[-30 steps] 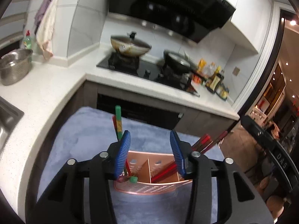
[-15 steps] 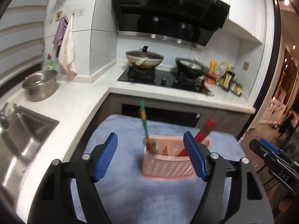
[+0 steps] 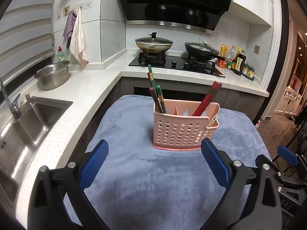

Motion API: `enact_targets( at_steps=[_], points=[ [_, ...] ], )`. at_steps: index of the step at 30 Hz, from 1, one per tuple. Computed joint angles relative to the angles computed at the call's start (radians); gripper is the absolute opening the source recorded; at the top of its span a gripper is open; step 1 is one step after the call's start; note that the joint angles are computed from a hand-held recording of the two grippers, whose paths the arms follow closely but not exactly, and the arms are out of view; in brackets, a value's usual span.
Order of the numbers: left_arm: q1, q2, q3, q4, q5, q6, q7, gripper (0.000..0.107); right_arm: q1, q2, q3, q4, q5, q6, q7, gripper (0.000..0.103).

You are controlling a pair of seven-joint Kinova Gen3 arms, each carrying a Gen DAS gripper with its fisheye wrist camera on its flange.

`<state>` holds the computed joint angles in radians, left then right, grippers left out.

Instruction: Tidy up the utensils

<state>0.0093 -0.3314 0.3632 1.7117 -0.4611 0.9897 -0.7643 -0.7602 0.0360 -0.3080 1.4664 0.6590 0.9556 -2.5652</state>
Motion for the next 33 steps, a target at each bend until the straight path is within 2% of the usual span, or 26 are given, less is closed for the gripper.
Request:
enact_targets(
  at_steps=[8, 9, 16, 33],
  points=[
    [0.001, 0.014, 0.082, 0.001, -0.064, 0.077, 0.067, 0.096, -0.019, -0.013, -0.019, 0.022, 0.033, 0.056, -0.083, 0.088],
    [0.007, 0.016, 0.081, 0.000, -0.067, 0.081, 0.070, 0.096, -0.023, -0.011, -0.024, 0.023, 0.045, 0.068, -0.091, 0.096],
    [0.043, 0.024, 0.084, -0.003, -0.097, 0.107, 0.099, 0.096, -0.054, -0.005, -0.037, 0.031, 0.097, 0.101, -0.126, 0.096],
    [0.097, 0.032, 0.093, -0.005, -0.135, 0.145, 0.131, 0.096, -0.087, 0.001, -0.040, 0.014, 0.120, 0.153, -0.130, 0.097]
  ],
)
